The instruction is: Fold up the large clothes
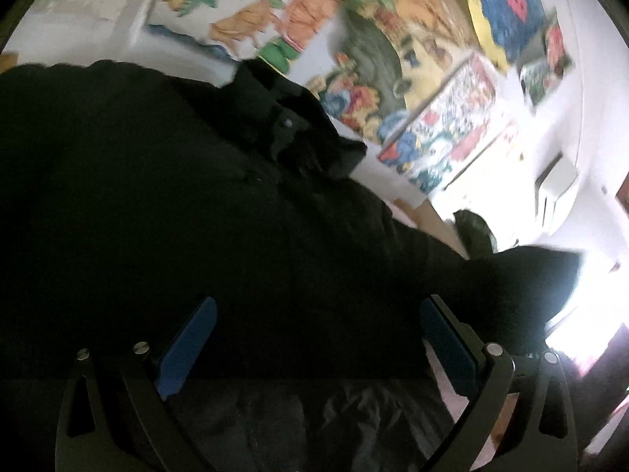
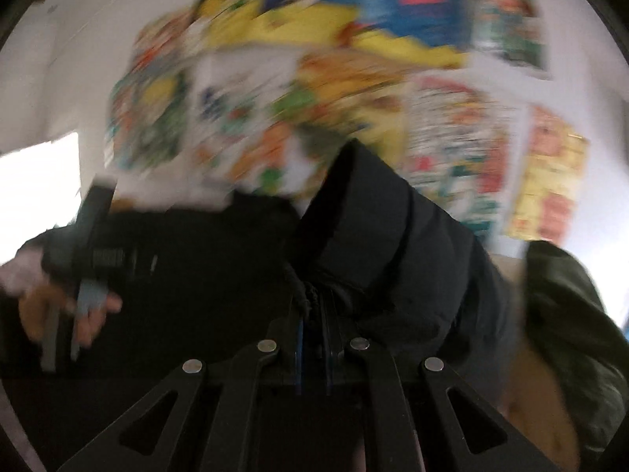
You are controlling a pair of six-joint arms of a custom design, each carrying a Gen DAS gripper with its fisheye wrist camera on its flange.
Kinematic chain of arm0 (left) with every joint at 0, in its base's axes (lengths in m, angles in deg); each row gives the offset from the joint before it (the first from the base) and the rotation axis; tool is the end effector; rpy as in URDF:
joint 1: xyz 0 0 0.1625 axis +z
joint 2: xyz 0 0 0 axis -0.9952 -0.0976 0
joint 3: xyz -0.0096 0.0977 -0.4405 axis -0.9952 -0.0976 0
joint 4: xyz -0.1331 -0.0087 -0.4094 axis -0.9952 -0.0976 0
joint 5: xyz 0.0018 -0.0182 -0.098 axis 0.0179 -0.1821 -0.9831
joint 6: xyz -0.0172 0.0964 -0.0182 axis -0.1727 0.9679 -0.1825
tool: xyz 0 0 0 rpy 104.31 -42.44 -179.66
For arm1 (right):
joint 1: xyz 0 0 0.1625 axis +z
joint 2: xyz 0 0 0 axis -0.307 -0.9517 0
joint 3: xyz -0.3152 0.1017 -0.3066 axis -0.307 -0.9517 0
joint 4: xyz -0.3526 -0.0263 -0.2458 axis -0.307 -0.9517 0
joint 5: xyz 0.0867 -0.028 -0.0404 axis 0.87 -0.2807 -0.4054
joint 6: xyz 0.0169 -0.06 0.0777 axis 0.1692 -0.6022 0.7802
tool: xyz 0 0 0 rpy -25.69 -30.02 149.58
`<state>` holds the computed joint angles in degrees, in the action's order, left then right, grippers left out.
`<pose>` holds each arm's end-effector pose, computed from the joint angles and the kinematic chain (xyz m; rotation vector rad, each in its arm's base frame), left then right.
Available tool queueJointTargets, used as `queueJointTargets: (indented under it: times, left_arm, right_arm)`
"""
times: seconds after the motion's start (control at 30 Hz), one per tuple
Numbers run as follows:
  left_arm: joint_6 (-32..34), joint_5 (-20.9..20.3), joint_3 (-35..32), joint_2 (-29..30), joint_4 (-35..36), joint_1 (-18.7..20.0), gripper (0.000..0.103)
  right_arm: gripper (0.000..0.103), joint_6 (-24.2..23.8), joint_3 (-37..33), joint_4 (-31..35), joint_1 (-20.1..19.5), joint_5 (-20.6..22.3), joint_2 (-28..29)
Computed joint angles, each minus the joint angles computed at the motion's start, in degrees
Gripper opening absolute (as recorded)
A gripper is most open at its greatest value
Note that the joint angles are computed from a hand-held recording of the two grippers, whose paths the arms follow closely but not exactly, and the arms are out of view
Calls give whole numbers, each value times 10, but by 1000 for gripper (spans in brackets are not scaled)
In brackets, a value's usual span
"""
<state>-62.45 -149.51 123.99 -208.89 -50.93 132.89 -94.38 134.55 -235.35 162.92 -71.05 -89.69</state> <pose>-0.0281 -0.2989 0.4532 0.3282 2.8445 -1.1181 0.4438 -0.2252 0.0798 1.2421 -2.1770 1.0213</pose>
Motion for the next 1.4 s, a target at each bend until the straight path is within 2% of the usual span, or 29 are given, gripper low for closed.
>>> queueJointTargets:
  times: [0.13,0.27,0.33,0.4,0.47,0.5,0.53,0.57,0.63,0.7,0.8,0.87,0.9,0.97,1.03,1.13,1.17,1.23,1.27,1.33,1.4]
  left_arm:
    - [18,-23,-15,-2,2,31,102]
    - [28,-95,-20,22,-21,105,102]
    - [37,-116,-19,32,-26,124,102]
    - [52,-123,-14,40,-28,124,102]
    - [69,-124,-8,50,-25,116,101]
    - [78,-121,-4,53,-22,111,101]
    - [87,-116,-1,55,-18,106,101]
    - [98,-105,5,58,-12,94,100]
    - [118,-93,15,62,-1,80,100]
    - [137,-87,26,59,7,75,98]
    - [134,-51,42,52,10,47,85]
    - [124,-22,50,46,17,22,49]
    - [118,-9,53,44,23,12,44]
    - [102,28,62,33,32,-16,17]
    - [77,64,68,23,42,-42,6]
    - [34,115,65,5,73,-88,2]
    - [20,152,63,-9,96,-120,2]
    - [17,203,57,-27,118,-160,2]
    - [24,247,54,-39,123,-189,2]
    - [42,306,49,-47,112,-215,2]
    - [75,355,46,-47,80,-215,2]
  right_arm:
    - [8,28,-35,76,-11,49,55]
    - [12,58,-55,155,-33,82,96]
    - [14,70,-51,191,-43,96,100]
    - [24,65,-39,197,-49,122,94]
    - [48,62,-26,196,-49,137,79]
    - [55,60,-21,191,-47,143,74]
    - [66,57,-12,184,-45,146,65]
    - [70,55,-3,181,-43,148,57]
    - [71,55,13,192,-41,142,32]
    - [75,62,34,196,-39,124,8]
    - [80,72,64,191,-47,99,-29]
    - [81,84,84,181,-54,77,-50]
    - [81,97,96,177,-59,66,-62]
    - [81,125,112,171,-72,47,-82]
    - [81,143,120,158,-86,28,-93]
    - [81,167,127,140,-104,5,-108]
    - [81,171,126,131,-111,2,-111]
    - [81,170,118,117,-122,-1,-112]
    - [83,166,112,105,-124,-8,-108]
    - [83,150,101,81,-125,-17,-98]
    - [83,128,78,65,-130,-22,-82]
